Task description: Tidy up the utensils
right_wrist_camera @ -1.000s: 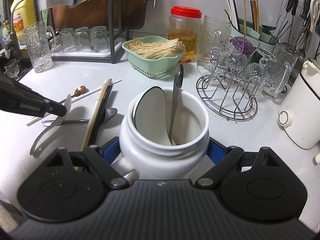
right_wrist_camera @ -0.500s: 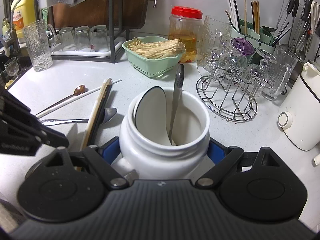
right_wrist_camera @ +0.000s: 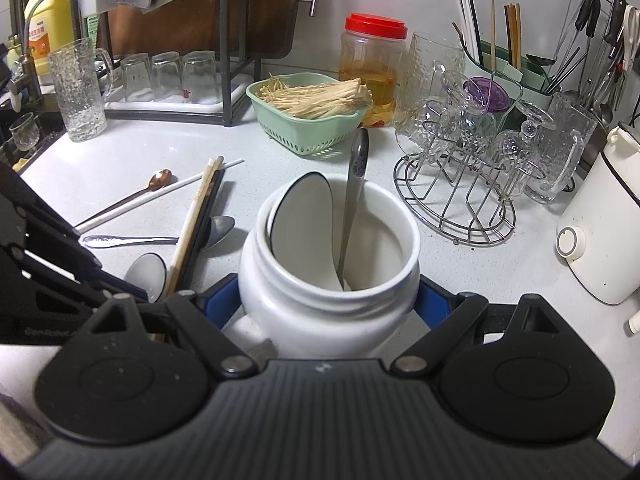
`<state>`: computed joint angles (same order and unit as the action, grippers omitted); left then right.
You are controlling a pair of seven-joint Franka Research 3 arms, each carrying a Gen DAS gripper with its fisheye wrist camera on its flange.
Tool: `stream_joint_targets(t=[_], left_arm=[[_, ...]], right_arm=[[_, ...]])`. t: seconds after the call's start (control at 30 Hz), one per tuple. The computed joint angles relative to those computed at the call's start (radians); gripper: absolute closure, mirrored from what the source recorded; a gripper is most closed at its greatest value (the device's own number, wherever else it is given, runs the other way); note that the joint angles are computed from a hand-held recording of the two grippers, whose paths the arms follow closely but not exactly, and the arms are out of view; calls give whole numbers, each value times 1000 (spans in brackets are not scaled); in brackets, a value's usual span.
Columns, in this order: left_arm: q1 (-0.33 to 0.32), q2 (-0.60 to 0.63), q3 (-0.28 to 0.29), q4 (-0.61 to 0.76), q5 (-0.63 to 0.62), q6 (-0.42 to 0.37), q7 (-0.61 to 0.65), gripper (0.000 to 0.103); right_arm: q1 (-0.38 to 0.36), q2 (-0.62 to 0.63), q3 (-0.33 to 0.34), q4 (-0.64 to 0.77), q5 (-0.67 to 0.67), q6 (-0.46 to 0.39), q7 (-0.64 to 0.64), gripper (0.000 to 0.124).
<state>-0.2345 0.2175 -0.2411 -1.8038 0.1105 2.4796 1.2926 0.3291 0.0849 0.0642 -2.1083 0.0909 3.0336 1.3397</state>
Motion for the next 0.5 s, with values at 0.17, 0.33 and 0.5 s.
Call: stream_joint_targets(t=[0.17, 0.33, 0.5], left_arm=[[-12, -18, 19, -24, 71, 33, -75, 49], [-15, 8, 30, -3, 125, 30, -139, 46], [-19, 39, 35, 27, 165, 1, -177, 46]], right_arm=[[1, 0, -1, -1, -1, 1, -1, 31], [2, 4, 0, 3, -2, 3, -3, 31], [4, 9, -2, 9, -5, 1, -4, 31]])
